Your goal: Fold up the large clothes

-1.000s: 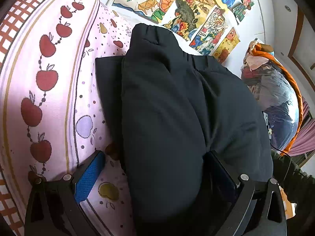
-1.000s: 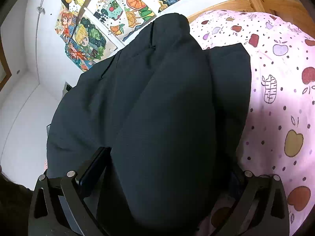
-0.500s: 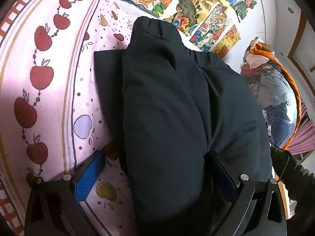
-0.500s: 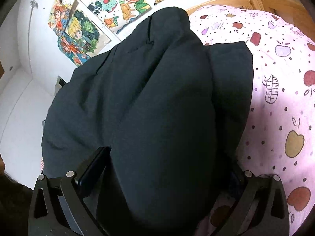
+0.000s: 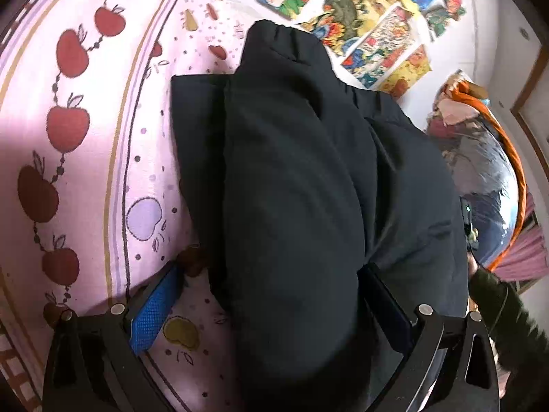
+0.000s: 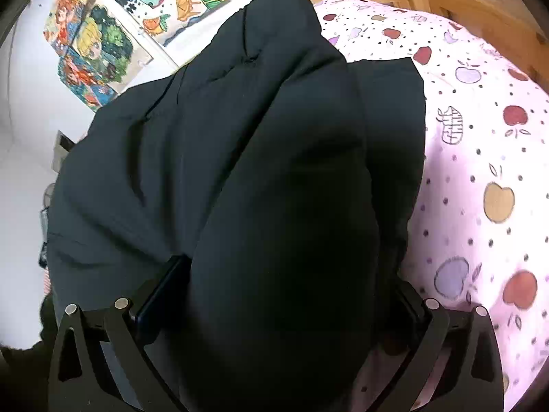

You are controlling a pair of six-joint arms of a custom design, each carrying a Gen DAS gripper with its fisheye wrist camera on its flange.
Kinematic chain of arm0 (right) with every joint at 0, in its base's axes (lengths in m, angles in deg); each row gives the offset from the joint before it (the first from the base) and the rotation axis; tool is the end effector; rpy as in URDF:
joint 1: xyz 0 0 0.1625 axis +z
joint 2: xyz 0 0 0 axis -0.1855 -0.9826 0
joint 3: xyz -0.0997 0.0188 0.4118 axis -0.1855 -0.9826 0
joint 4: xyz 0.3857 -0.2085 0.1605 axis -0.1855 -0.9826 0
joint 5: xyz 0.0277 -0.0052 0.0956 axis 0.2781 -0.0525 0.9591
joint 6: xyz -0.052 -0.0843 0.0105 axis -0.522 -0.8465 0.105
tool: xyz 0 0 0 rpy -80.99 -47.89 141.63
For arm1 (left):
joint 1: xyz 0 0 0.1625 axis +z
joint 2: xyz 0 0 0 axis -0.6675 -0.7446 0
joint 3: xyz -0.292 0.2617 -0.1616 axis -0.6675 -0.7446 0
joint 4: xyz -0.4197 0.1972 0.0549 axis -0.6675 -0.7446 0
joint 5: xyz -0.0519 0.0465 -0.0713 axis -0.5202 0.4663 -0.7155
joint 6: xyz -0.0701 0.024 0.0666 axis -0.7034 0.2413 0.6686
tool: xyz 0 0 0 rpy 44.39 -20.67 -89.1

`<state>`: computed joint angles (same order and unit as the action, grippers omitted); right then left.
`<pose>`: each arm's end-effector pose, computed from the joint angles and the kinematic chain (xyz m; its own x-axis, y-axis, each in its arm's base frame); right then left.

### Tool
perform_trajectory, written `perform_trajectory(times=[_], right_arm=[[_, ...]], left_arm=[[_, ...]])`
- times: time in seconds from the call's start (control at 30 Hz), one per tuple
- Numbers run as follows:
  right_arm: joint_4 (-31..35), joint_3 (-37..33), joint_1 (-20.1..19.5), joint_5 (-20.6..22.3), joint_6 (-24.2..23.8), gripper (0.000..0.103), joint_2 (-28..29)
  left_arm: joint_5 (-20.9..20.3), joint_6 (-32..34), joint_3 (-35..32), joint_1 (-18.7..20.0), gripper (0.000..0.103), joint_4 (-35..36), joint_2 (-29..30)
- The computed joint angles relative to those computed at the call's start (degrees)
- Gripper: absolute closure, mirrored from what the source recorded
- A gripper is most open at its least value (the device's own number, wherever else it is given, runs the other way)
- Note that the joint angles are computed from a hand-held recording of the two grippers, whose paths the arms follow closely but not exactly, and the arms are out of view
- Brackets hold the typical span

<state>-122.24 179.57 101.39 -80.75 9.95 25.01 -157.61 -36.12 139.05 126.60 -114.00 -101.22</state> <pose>0.1203 -0.7084 0.1250 -0.8954 -0.2856 0.3417 -0.3916 0.8703 -0.2987 0.0869 -0.6135 0.3147 -0.9748 0.1621 -0.1531 0.2174 0.8437 -0.4908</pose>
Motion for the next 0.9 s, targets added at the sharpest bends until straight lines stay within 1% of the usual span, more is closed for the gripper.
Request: perform_trajectory(times=[0.03,0.07,0.1,0.13,0.2,0.23,0.27,0.3,0.33,0.37,0.4,0.43,0.5,0.57,0.63,0.67,0.73,0.8,0.9], right_arm=[[-0.6,0.2,0.5,-0.7,0.2,0.003,0.2],[-1.3,0.7,0.9,-1.4,0.1,0.009,0.0],[-2.2,1.4,1.2,-1.4,0.1,0.016,-0.3],[-2.7,1.7,1.6,-1.5,0.4,0.020,-0.4],[-4.0,2.5,2.3,-2.3,-0.1,0.030,-0.8],[-4.7,2.9,2.6,-2.8,-0.3,0.032,-0.8],[-5.1,3.0,3.0,-3.4,-0.3,0.037,-0.7],[-5.5,2.9,3.7,-4.7,-0.3,0.043,-0.5],[-5.5,2.7,4.1,-5.5,-0.3,0.046,-0.3],[-5.7,2.6,4.9,-7.0,-0.2,0.052,-0.1],[-6.0,2.5,5.7,-8.4,-0.3,0.057,0.1],[-6.3,2.1,6.8,-10.1,0.0,0.061,0.7],[-6.7,1.9,8.1,-12.6,0.1,0.073,1.0],[-6.8,1.2,9.9,-15.9,0.2,0.080,1.4],[-7.2,1.0,11.3,-18.3,-0.7,0.084,1.4],[-7.4,1.0,12.3,-19.1,-1.6,0.086,1.2],[-7.2,1.1,13.8,-19.4,-2.2,0.087,0.5],[-6.7,1.9,15.0,-17.9,-1.7,0.088,-1.5],[-6.5,2.7,16.7,-16.8,-1.9,0.089,-3.4]], left_arm=[[0.2,-1.5,-0.1,-0.3,0.007,0.5,-0.1],[-0.3,-3.0,-0.3,-0.2,0.010,1.3,-0.2],[-1.6,-4.5,-0.6,-0.1,0.022,2.3,-0.3],[-4.1,-7.0,-1.1,0.4,0.034,3.5,-0.3],[-6.8,-12.6,-1.1,1.1,0.041,3.8,-0.4],[-7.1,-14.7,-0.9,1.2,0.046,3.4,-0.4],[-6.8,-16.6,-0.2,0.9,0.048,2.5,-0.8],[-6.1,-17.5,0.4,0.5,0.052,1.9,-1.1],[-4.9,-18.4,1.2,-0.2,0.057,1.1,-1.7],[-3.2,-19.7,2.2,-1.2,0.059,0.1,-2.4],[-2.2,-20.7,2.8,-1.9,0.063,-0.3,-2.8],[-1.0,-22.0,3.3,-2.8,0.067,-0.4,-3.5],[0.8,-24.8,4.0,-4.0,0.070,-0.3,-4.7],[1.8,-28.1,4.3,-5.1,0.074,0.7,-6.0],[2.6,-30.2,4.7,-6.1,0.079,1.7,-7.4],[3.2,-31.0,5.0,-6.9,0.080,2.2,-8.3],[4.8,-31.6,5.7,-8.5,0.082,3.0,-10.1],[6.8,-31.3,6.3,-10.2,0.082,4.3,-12.0],[8.9,-31.9,6.5,-12.5,0.082,8.8,-15.2]])
